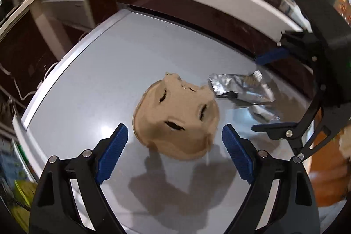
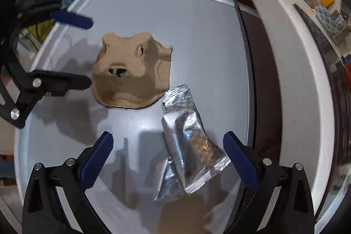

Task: Collect trash
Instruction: 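Move both tools back over the brown cup holder and silver wrappers, then grasp the brown pulp cup holder with the left tool while the right grasps the silver wrapper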

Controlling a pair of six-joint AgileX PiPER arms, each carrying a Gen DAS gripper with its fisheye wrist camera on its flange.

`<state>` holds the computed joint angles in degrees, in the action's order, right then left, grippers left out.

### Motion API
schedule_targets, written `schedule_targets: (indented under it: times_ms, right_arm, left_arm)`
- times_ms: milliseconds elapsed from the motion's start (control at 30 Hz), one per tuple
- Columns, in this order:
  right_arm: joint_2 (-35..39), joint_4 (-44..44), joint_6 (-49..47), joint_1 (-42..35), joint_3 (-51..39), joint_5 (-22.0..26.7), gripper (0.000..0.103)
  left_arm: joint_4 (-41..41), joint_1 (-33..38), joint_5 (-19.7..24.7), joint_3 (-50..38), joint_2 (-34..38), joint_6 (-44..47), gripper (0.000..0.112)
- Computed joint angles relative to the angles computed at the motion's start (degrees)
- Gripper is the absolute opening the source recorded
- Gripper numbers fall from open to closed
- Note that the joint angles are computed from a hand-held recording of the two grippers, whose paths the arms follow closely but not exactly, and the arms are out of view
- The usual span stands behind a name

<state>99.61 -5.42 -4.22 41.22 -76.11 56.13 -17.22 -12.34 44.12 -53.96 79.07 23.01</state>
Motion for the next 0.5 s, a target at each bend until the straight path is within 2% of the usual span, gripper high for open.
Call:
schedule_targets:
  times_ms: [67, 133, 267, 367, 433, 500]
  right_arm:
    - [1.2, -0.3, -1.0, 0.0, -0.5, 0.1, 0.097]
    - [2.4, -0.5, -1.1, -0.1, -1.2, 0.7, 0.089]
    - [3.4, 0.3, -2.0, -0.7, -0.8, 1.3, 0.084]
    - [3.6, 1.1, -2.8, -1.3, -0.2, 1.2, 0.083]
    - [4.0, 2.7, -3.9, -2.0, -0.4, 1.8, 0.075]
    - [4.1, 4.4, -4.9, -2.6, -0.5, 2.4, 0.074]
  left_arm:
    - [-1.7, 0.4, -1.6, -0.1, 1.9, 3.8, 0.089]
    - [-2.0, 0.7, -1.9, -0.8, 3.9, 4.7, 0.088]
    - [-5.6, 1.8, -1.2, -2.1, 6.8, 8.5, 0.073]
    - [-6.5, 2.0, -0.9, -2.4, 7.3, 9.7, 0.073]
    - [-6.5, 1.9, -0.8, -2.5, 7.3, 9.7, 0.072]
    - [-7.2, 2.2, 0.0, -2.0, 6.7, 10.7, 0.072]
